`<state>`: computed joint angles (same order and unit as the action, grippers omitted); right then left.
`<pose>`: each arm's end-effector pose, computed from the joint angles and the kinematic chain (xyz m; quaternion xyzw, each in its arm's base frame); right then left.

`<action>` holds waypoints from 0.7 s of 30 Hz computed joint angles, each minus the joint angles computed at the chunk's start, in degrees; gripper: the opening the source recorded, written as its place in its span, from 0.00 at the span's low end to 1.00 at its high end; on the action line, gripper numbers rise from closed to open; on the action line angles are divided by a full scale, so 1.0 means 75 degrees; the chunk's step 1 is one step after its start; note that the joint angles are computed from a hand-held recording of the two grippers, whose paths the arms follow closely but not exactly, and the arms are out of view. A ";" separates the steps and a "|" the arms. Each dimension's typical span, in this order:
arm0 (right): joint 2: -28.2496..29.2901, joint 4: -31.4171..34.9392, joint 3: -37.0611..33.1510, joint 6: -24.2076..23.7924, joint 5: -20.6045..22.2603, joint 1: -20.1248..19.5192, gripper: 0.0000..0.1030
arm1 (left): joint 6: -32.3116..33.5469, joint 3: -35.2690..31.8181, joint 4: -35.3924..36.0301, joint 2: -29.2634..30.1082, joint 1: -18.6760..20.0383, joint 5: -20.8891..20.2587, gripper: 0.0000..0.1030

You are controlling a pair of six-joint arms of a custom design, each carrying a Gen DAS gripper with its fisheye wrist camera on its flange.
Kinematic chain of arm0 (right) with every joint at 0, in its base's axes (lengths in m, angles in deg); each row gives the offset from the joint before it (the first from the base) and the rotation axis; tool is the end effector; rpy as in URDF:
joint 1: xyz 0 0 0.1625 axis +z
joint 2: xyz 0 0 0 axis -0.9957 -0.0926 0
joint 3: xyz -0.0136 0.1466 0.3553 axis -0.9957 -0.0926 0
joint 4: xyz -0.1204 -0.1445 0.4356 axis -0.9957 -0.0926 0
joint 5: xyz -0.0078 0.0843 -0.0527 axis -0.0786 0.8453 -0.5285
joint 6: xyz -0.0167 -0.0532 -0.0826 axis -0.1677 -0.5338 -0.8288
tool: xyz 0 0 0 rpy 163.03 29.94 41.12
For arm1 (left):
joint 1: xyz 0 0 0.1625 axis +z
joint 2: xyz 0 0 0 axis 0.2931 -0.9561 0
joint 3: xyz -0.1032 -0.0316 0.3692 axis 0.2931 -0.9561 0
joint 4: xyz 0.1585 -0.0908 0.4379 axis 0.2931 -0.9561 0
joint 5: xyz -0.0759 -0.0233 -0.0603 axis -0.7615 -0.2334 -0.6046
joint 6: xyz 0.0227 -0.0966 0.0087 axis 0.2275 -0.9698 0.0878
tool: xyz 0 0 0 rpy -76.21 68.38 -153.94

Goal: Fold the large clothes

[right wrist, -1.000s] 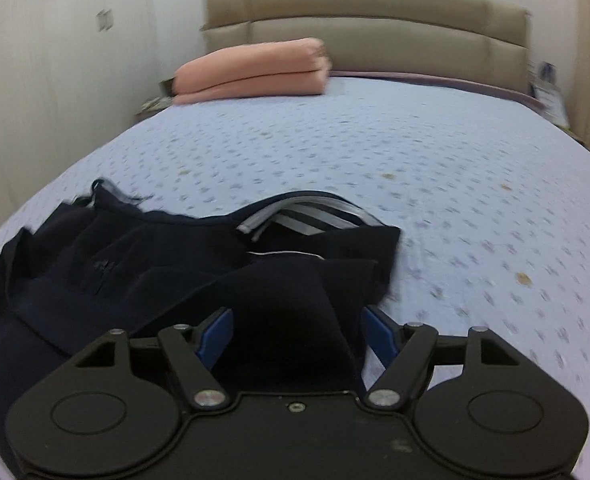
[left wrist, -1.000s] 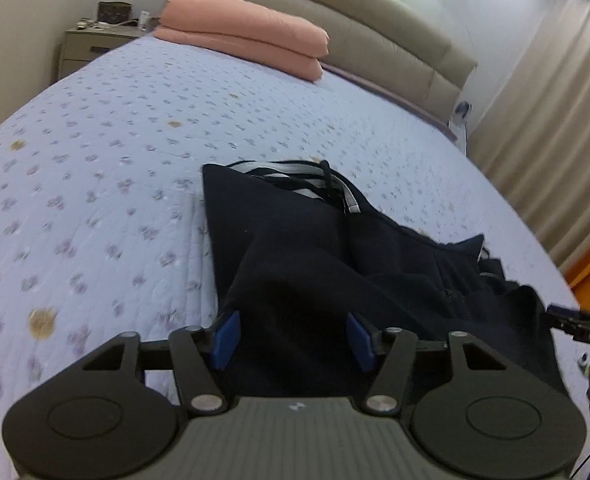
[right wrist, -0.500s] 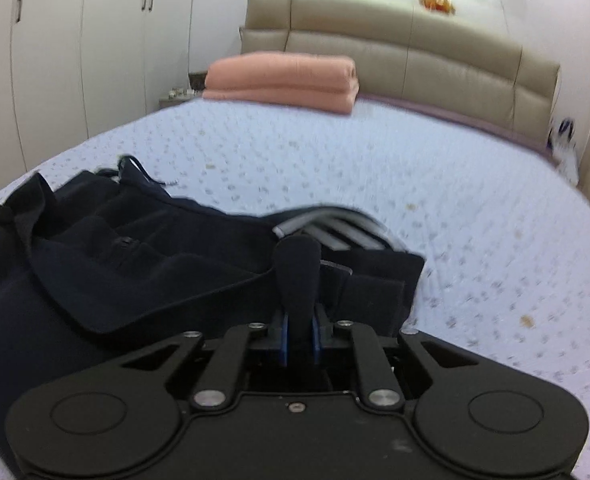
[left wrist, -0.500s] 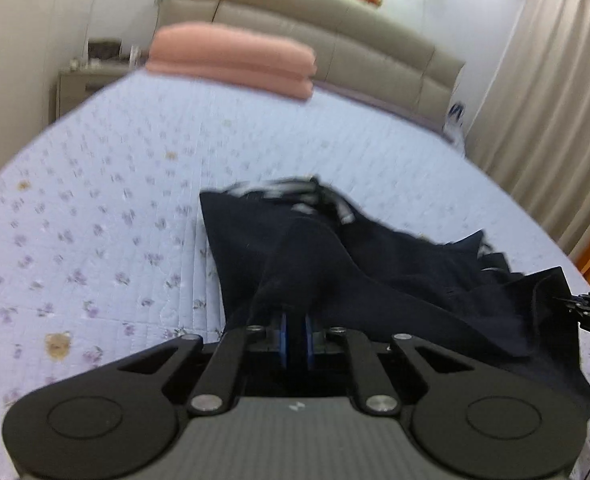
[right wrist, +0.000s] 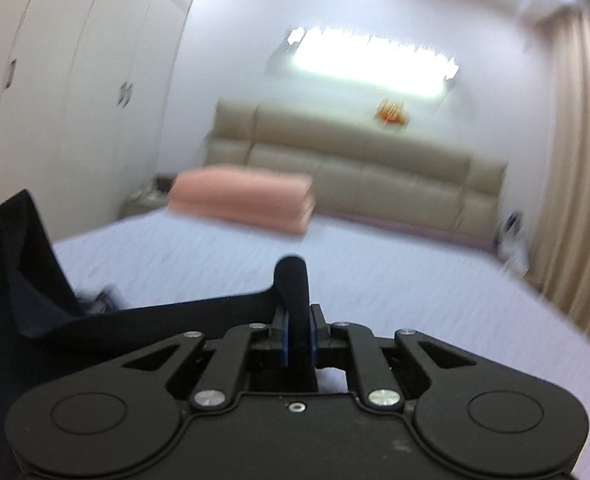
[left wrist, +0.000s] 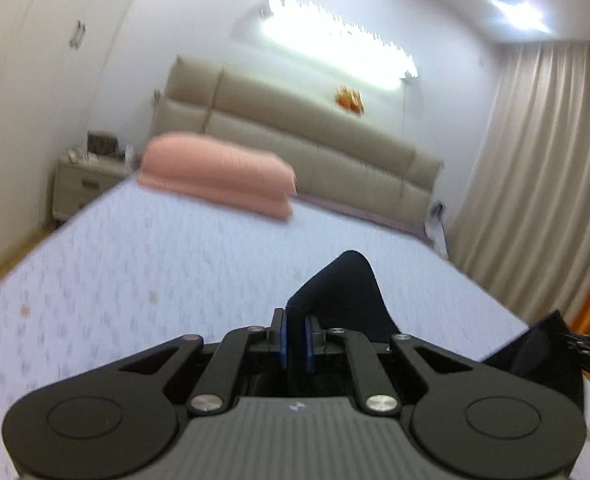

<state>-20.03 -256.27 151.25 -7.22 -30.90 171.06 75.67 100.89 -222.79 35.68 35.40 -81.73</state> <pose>0.0686 -0.5261 0.4643 0.1673 -0.6678 0.5859 0.4275 -0.3822 -0.7568 0.1793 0.3686 0.8255 -0.4254 0.0413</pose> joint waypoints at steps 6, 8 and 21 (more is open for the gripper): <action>0.1865 0.0059 -0.2413 0.0600 -0.0734 -0.0283 0.11 | 0.0295 -0.3285 0.0435 0.2540 -0.0010 0.1298 0.10; 0.2495 0.0912 -0.3168 0.1059 -0.1336 -0.0512 0.11 | -0.0065 -0.4685 0.1564 0.3526 0.0109 0.1852 0.12; 0.1322 0.2251 -0.1743 0.2818 -0.1044 -0.0880 0.47 | -0.1040 -0.2726 0.1586 0.2054 0.0293 0.1584 0.42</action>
<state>-10.12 -239.39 138.18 13.92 -38.72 164.46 67.88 80.44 -210.90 51.09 37.60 -69.85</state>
